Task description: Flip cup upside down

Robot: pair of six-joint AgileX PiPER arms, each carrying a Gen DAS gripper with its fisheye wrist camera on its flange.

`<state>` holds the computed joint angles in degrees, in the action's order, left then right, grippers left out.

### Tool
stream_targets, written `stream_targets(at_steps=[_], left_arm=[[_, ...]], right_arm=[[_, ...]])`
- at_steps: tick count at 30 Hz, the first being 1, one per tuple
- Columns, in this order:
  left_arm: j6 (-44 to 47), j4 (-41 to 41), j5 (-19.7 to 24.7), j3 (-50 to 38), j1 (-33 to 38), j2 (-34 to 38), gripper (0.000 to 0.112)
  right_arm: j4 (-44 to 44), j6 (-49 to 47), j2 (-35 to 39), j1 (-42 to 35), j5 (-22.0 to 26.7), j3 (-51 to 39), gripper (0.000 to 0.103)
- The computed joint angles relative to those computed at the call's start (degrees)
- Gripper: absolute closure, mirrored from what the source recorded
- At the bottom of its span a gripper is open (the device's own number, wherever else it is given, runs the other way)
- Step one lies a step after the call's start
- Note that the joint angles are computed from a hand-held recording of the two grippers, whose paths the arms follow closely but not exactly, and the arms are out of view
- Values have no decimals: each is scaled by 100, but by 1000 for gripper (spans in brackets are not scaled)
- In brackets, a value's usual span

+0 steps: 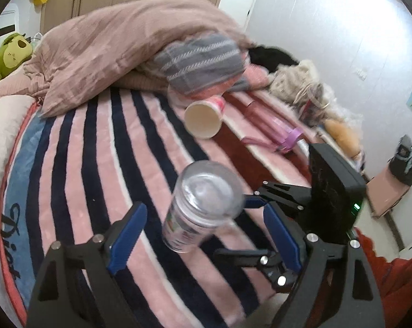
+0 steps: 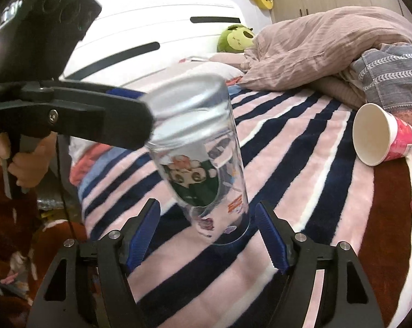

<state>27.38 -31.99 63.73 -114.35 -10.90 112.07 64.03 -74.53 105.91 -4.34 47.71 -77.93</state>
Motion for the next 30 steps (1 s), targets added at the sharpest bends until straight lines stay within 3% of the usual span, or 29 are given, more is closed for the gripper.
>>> stream_targets(at_steps=[2, 6, 8, 11, 12, 16, 18, 30], left_arm=[[45, -105, -234, 504, 133, -479, 24], [-276, -43, -929, 1624, 285, -1549, 19], [-949, 561, -1526, 2247, 97, -2184, 11], [-2130, 1739, -2012, 2742, -314, -2760, 10], [-2434, 2051, -2055, 2807, -413, -2847, 10], [-3212, 2904, -2064, 2990, -614, -3068, 10], [-3253, 2939, -2076, 3049, -584, -3136, 10], [-3384, 3086, -2010, 3242, -478, -3431, 10]], right_arm=[[54, 49, -187, -125, 29, 121, 23], [-113, 341, -768, -429, 95, 408, 23], [-418, 844, -1175, -588, 51, 509, 23], [-1488, 2133, -1893, -592, -280, 582, 16], [-1713, 2391, -2054, -567, -354, 605, 10], [-2305, 3049, -2726, -468, -472, 753, 7], [-2527, 3268, -2951, -393, -530, 821, 1], [-2879, 3745, -3274, -182, -580, 900, 1]])
